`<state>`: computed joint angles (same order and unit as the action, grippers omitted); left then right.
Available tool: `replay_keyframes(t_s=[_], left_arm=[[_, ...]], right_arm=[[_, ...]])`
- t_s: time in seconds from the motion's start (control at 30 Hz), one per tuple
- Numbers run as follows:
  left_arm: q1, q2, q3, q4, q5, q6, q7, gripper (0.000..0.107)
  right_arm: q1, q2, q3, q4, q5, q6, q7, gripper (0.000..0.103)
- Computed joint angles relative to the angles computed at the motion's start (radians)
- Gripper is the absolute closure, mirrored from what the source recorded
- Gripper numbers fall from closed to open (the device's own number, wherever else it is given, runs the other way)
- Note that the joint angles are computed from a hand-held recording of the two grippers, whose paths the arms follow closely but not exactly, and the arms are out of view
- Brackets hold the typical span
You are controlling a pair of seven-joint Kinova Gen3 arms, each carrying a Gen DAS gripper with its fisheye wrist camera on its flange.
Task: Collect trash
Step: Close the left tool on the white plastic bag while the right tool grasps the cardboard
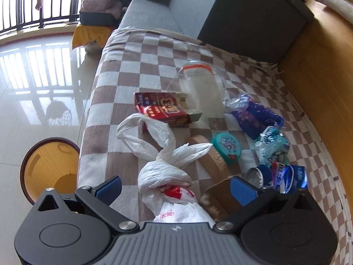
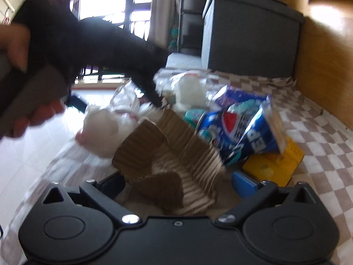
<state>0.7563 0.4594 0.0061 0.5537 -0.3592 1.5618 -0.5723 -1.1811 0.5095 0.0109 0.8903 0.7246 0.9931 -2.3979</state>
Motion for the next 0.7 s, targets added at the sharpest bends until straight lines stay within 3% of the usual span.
replay_keyframes(t_s=[0.1,0.2,0.37,0.5,0.7], left_arm=[[0.001,0.02,-0.002,-0.021,0.004,0.043,0.007,0.005],[0.006,0.007,-0.008,0.02,0.005,0.023,0.035,0.007],[0.012,-0.021,-0.002,0.084,-0.026,-0.042,0.055,0.027],[-0.011,-0.054,0.024,0.153,-0.011,-0.13,0.047,0.053],[0.012,-0.069,0.033,0.155,-0.044,-0.13,0.022,0.056]], right_arm=[[-0.017,-0.009,0.016,0.037,0.048,-0.044,-0.038,0.006],[-0.005,-0.004,-0.006,0.024,0.026,-0.033,0.0,0.016],[-0.004,-0.022,-0.005,0.049,0.025,-0.056,-0.031,0.035],[0.014,-0.028,-0.015,0.045,-0.004,-0.058,-0.053,0.046],[0.029,-0.039,-0.02,0.054,-0.03,-0.071,-0.087,0.053]])
